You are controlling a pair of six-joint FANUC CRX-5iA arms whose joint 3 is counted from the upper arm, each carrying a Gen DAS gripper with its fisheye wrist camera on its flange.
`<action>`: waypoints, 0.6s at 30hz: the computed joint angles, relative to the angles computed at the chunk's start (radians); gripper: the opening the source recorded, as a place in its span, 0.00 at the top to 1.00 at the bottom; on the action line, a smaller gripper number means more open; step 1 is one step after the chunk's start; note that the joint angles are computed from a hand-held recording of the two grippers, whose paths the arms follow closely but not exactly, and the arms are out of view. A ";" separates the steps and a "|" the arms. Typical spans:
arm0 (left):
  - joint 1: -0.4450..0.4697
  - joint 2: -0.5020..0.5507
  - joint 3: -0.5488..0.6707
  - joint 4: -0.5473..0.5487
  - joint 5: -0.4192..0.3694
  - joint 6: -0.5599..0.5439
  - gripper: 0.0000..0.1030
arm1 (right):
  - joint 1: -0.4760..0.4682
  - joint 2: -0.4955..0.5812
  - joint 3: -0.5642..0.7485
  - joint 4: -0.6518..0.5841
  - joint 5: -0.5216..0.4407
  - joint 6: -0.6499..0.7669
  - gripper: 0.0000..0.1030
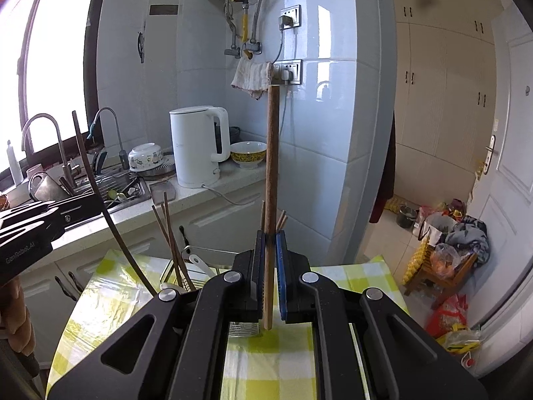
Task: Organize utensils
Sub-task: 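Carry both upright chopsticks over the wire rack and lower them in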
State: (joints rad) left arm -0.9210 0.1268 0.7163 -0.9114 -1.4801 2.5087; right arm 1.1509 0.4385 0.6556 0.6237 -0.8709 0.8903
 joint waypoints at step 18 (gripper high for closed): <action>0.118 0.020 -0.009 0.046 0.020 -0.039 0.95 | -0.010 0.205 0.338 -0.113 -0.102 0.149 0.92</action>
State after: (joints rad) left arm -0.8033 0.1470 0.7069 -0.8650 -1.4605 2.4702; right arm 1.1413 0.6440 0.9936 0.5108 -0.9729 1.0391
